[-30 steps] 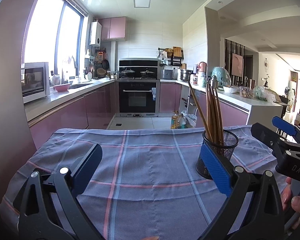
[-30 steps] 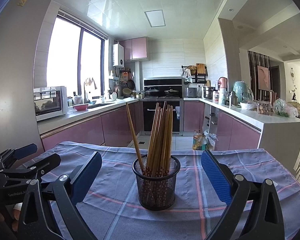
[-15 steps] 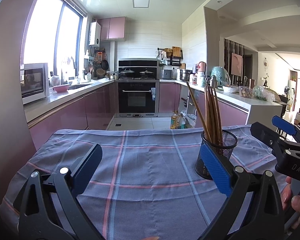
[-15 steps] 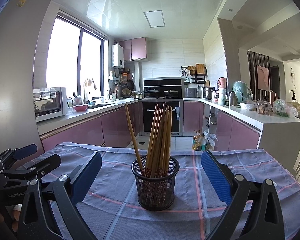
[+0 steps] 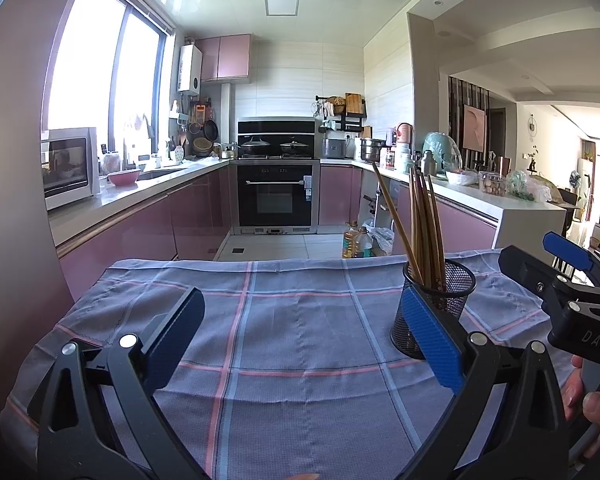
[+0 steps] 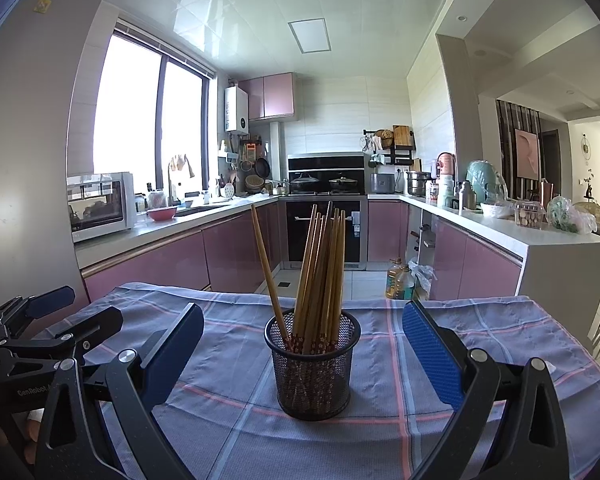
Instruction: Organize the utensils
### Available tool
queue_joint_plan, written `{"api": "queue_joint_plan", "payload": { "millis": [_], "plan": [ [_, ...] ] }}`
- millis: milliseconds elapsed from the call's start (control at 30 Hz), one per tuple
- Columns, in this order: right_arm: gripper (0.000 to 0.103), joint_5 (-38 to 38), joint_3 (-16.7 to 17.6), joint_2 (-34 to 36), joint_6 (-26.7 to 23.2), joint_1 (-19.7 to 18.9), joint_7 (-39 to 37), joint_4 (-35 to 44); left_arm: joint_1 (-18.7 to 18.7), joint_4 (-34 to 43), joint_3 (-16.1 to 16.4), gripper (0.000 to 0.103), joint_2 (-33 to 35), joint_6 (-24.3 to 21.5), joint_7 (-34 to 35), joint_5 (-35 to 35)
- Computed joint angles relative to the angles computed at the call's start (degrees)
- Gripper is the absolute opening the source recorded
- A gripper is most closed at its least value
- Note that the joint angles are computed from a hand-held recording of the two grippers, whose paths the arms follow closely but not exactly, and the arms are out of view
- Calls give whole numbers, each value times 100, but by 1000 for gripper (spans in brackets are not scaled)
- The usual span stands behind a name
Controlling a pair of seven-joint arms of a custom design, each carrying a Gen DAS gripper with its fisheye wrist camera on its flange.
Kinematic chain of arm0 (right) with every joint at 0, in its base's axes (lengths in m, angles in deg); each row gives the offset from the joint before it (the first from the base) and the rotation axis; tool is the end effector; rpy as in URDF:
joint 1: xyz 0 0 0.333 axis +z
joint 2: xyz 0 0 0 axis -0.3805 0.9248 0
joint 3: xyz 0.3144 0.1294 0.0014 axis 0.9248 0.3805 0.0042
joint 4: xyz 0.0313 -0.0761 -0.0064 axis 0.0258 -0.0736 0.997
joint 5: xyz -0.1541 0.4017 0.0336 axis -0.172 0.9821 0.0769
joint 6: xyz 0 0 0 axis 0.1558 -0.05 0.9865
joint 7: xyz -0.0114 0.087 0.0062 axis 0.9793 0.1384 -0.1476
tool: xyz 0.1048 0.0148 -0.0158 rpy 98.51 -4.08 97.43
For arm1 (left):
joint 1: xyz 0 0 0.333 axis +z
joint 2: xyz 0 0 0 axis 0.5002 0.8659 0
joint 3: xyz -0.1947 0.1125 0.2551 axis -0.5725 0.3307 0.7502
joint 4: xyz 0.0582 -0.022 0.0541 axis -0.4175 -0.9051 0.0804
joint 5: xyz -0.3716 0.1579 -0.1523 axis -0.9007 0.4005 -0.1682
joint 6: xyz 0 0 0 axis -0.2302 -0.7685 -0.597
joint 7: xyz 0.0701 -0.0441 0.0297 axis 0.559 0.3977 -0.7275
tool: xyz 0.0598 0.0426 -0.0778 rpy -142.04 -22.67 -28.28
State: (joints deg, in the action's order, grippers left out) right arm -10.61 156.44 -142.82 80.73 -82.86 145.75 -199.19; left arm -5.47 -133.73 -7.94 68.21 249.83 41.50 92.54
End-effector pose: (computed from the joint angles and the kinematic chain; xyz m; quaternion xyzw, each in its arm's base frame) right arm 0.5040 0.3103 0.6011 -0.4577 0.6307 -0.4943 0.3853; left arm 0.5983 -0.5080 0.6136 -0.4071 0.6911 -0.5226 0.2891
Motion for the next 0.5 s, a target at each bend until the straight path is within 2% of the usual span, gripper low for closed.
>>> {"api": "queue_joint_plan", "payload": {
  "millis": [300, 500],
  "plan": [
    [96, -20, 2, 40, -31, 20, -4, 6, 21, 6, -24, 97, 10, 28, 29, -41],
    [96, -31, 13, 109, -28, 37, -18, -1, -69, 37, 112, 97, 27, 98, -98, 110]
  ]
}}
